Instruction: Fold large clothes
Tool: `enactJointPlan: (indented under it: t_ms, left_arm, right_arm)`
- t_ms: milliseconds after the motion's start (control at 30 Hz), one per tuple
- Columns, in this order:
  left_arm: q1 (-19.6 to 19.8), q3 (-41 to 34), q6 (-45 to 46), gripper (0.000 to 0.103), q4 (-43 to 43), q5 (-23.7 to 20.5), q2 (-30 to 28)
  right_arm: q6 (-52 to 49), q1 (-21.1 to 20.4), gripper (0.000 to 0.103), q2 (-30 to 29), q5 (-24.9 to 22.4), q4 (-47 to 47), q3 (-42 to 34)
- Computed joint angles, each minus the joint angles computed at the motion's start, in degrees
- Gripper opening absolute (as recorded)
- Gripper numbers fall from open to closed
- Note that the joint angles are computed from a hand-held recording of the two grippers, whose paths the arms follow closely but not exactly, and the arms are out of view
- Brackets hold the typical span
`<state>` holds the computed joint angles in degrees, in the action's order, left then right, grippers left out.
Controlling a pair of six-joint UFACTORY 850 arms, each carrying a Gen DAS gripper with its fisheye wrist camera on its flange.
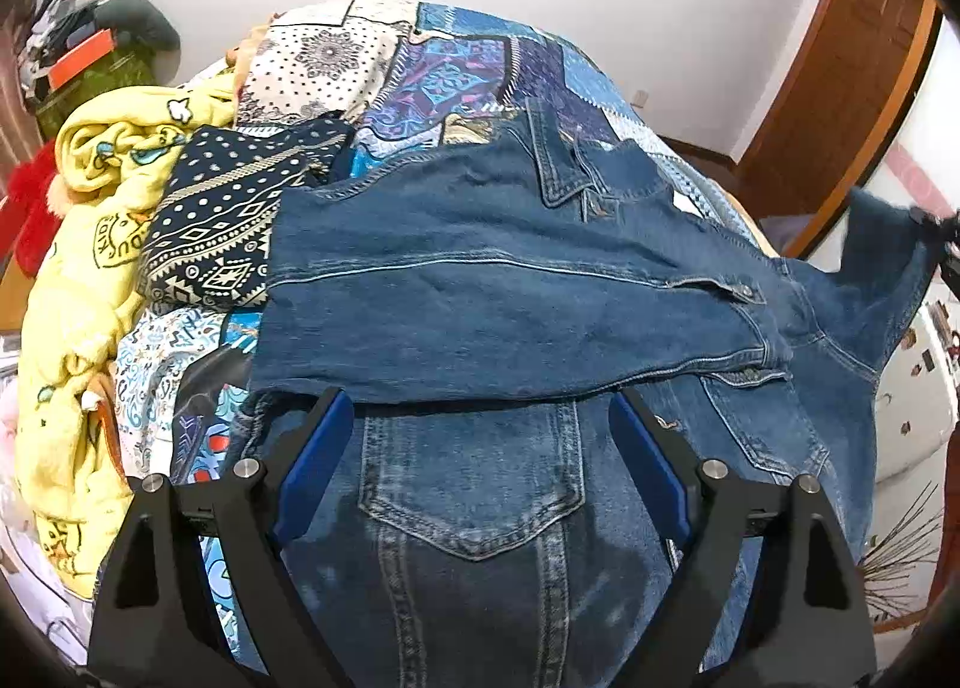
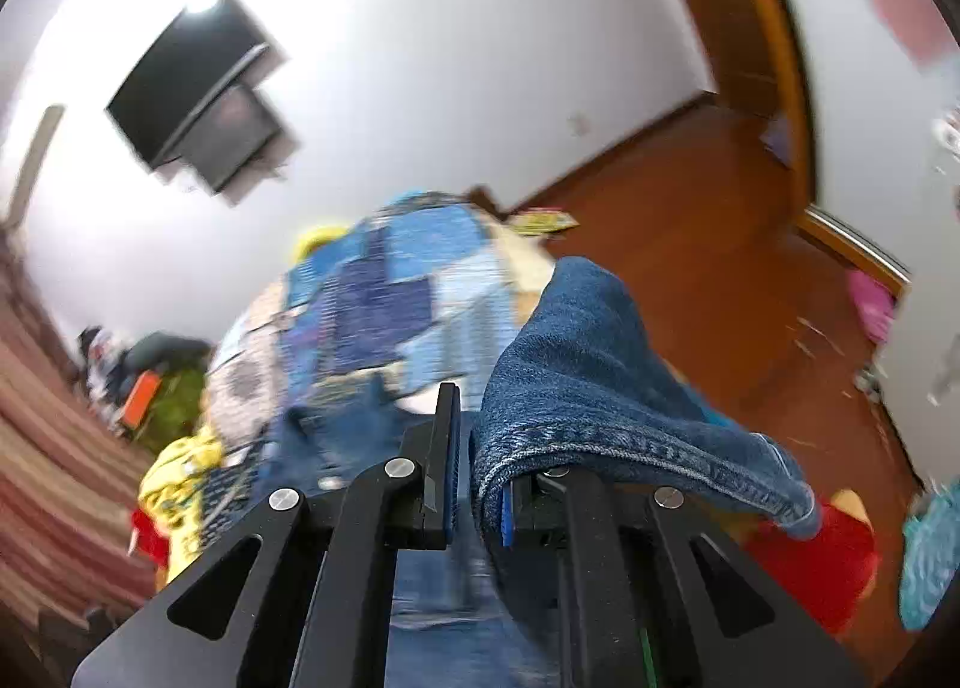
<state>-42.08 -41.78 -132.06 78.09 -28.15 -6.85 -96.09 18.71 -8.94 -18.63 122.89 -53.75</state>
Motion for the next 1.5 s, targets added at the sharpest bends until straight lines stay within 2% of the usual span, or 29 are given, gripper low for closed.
enactJointPlan:
  t_ms: [133, 233, 333, 433, 533, 700, 800, 833, 867, 933, 1100, 1200, 1267, 1333, 1500]
  left_arm:
    - [0.07, 1.33, 0.88, 0.087, -0.74, -0.61, 1.52]
    - [0.05, 2.96, -0.83, 0.087, 0.33, -0.68, 3.08]
    - [0.0, 4.51, -2.38, 0.087, 0.84, -0.73, 4.44]
    - [0.11, 5.32, -2.62, 0.087, 0.21, -0.38, 5.03]
    - [0.03, 5.59, -2.3, 0.087, -0.52, -0.16, 5.26]
    - [-0.31, 3.24, 2.7, 0.087, -3.13, -0.96, 3.92]
    - [-0.44, 0.52, 5.96, 0.087, -3.95, -1.25, 2.28]
    - [-0.54, -0.79, 7.06, 0.087, -3.96, -1.31, 1.5]
    - [-0.6, -2.38, 8.28, 0.087, -3.87, -1.16, 0.55]
    - [-0.72, -5.2, 10.94, 0.087, -4.11, -0.85, -1.19]
    - [-1.07, -15.02, 21.39, 0.088, -6.26, -0.12, -7.66]
    - [-1.07, -20.88, 28.65, 0.088, -9.34, 1.4, -11.97]
    - [-0.76, -25.9, 36.72, 0.088, -14.12, 3.43, -16.0]
    - [-0.55, -30.12, 44.51, 0.088, -19.06, 4.07, -19.68]
    - [-0.6, -39.49, 62.75, 0.087, -31.25, 2.49, -28.69]
  right_arm:
    - [-4.38, 6.16, 0.009, -2.62, -0.93, 3.44, -2.15]
    - [-3.35, 9.89, 0.009, -6.83, 0.05, 0.59, -4.95]
    - [4.4, 13.56, 0.009, -11.39, 1.4, -9.33, -7.96]
    - [18.49, 15.88, 0.009, -15.56, 1.83, -24.85, -10.86]
    - [32.03, 17.04, 0.011, -19.12, 0.53, -39.51, -12.7]
    - [45.27, 16.18, 0.013, -20.7, -4.0, -52.21, -13.32]
    - [47.76, 14.86, 0.028, -19.81, -8.49, -56.98, -12.78]
    - [47.97, 14.73, 0.038, -19.17, -8.66, -58.21, -12.5]
    - [47.09, 14.53, 0.049, -18.26, -8.25, -58.4, -11.7]
    - [42.56, 14.04, 0.055, -15.63, -6.41, -56.2, -9.36]
    - [30.99, 10.9, 0.059, -9.47, -1.94, -47.21, -3.88]
    - [22.55, 9.56, 0.068, -6.53, 4.59, -38.77, -0.86]
    - [15.12, 8.68, 0.073, -5.37, 8.94, -31.35, 0.76]
    - [14.09, 7.61, 0.074, -5.4, 10.12, -30.14, 1.26]
    - [22.39, 5.33, 0.074, -7.77, 9.58, -37.31, 1.1]
